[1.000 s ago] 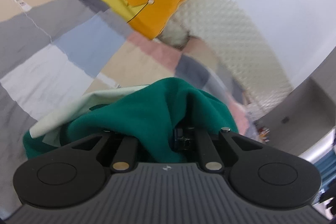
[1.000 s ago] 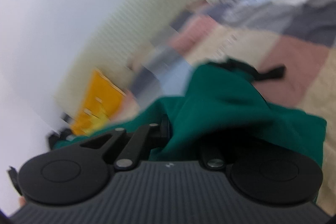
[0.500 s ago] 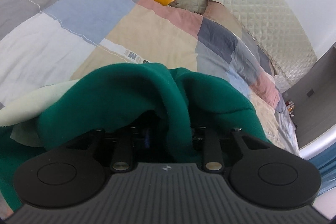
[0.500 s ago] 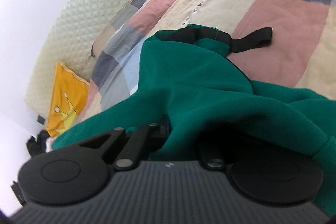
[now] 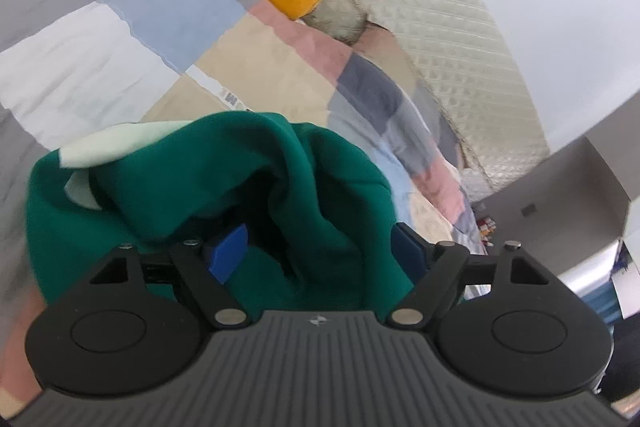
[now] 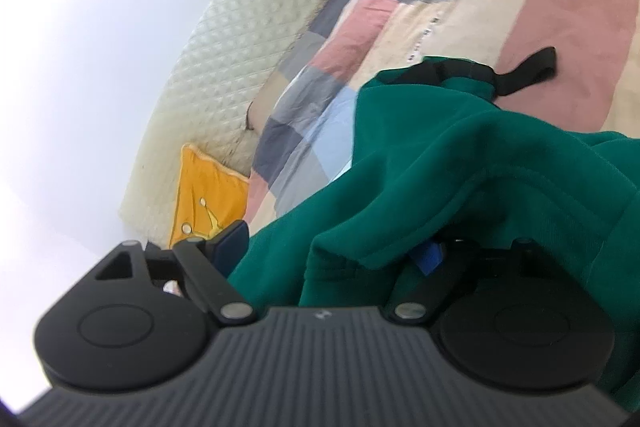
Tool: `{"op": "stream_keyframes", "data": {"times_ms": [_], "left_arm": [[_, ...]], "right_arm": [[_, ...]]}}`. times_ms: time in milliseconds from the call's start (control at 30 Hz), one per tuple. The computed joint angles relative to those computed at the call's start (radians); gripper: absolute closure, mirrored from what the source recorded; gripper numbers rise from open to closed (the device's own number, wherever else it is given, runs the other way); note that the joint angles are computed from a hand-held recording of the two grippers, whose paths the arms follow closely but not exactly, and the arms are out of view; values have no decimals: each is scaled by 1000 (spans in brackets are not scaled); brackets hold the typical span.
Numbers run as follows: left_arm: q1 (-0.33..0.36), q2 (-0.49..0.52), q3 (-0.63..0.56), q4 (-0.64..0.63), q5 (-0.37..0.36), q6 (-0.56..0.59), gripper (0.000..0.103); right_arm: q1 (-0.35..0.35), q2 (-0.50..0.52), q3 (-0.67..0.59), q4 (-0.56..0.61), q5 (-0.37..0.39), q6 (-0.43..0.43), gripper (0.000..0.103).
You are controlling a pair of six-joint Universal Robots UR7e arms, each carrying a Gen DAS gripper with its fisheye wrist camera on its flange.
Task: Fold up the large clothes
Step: 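Lift the hoodie with both grippers and shake it out above the bed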
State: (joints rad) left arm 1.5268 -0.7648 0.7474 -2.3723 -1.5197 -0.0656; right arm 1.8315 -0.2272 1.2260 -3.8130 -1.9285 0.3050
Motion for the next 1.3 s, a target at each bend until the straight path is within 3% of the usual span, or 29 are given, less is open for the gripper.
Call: {"op": "stream_keyframes", "data": {"times_ms": [167,300,400,567,733,800,1000,1067,1167,1267,1300], "left_arm": [[-13,-86,148,-50,-59,62,21],[-31,-122,233,-49,-110,162,21],[-38,-122,258,-10,-140,189,21],[-33,-110,263,33,-171,167,21],[-20,-97,253,46,-225,133,21],[-15,-90,241,51,-240,129,21],[-16,-91,248,61,-230,137,21],[-16,-95,254,66,-227,145,21],[-17,-95,253,71,-225,149,21],[-16,-94,248,78,-221,149,21],[-16,-93,246,81,-221,147,21]], "right_arm": [[14,10,-12,13,-28,-60,17],[23,7,-46,184,-114,-86,17],[19,23,-64,187,-112,-114,17],[-1,18,-48,124,27,-108,21],[-30,11,-6,-9,274,-110,22],[-30,11,-5,-24,321,-107,22],[-20,3,-10,120,197,-25,25],[-10,5,-25,191,131,-40,25],[2,17,-47,206,104,-76,25],[3,16,-39,168,111,-72,42],[2,16,-36,159,109,-66,57]]}}
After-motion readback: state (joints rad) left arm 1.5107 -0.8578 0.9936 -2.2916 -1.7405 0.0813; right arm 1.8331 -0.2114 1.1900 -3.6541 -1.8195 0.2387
